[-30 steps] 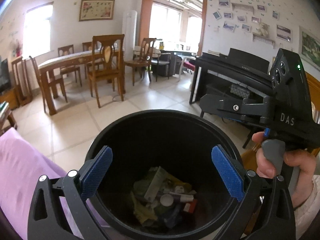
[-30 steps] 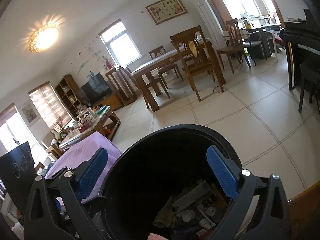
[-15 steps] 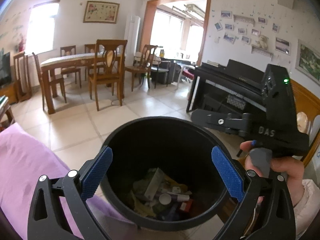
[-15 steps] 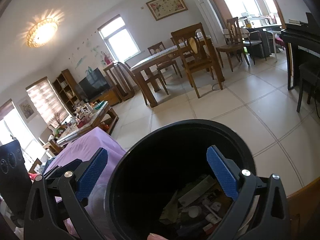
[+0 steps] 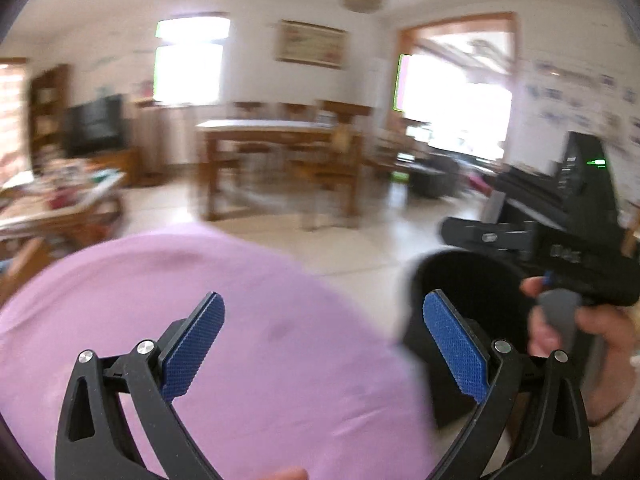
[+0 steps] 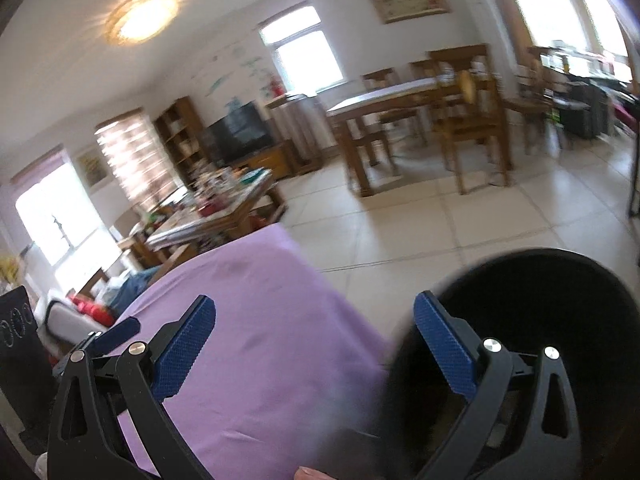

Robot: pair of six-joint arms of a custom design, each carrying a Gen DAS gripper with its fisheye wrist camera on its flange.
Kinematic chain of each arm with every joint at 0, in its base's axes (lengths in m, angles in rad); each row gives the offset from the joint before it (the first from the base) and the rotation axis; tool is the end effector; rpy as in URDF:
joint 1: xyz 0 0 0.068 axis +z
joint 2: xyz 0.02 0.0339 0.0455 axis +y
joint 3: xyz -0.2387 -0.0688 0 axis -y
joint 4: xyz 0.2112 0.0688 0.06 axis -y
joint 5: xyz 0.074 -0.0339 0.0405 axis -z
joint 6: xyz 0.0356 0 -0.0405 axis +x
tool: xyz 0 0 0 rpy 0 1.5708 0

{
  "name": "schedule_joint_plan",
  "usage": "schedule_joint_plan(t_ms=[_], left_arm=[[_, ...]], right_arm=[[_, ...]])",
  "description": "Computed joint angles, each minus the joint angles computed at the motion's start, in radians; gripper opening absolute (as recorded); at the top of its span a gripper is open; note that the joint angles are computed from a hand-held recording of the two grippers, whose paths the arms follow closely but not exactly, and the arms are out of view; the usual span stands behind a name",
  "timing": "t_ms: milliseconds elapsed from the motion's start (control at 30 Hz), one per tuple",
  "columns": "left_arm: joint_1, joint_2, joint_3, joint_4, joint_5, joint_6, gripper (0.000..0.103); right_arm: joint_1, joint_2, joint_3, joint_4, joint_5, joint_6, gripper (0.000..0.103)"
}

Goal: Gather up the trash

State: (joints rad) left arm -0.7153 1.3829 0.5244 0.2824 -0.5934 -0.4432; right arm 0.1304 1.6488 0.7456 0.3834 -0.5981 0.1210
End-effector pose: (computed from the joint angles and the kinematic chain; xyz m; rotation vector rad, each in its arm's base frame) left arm 0.1985 -0.1461 0.1710 -0.0580 2.0396 -0.0832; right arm 0.3010 0.0597 0.1714 -0.3761 2.0481 0.7760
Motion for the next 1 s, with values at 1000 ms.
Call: schedule_joint_plan(t_ms=[1000], left_arm=[[0.932, -1.051, -0.284, -0.71, 0.203, 0.128, 0.098]], right_arm=[[0.724, 0.263, 0.109, 0.422, 0.593, -0.089, 0.098]])
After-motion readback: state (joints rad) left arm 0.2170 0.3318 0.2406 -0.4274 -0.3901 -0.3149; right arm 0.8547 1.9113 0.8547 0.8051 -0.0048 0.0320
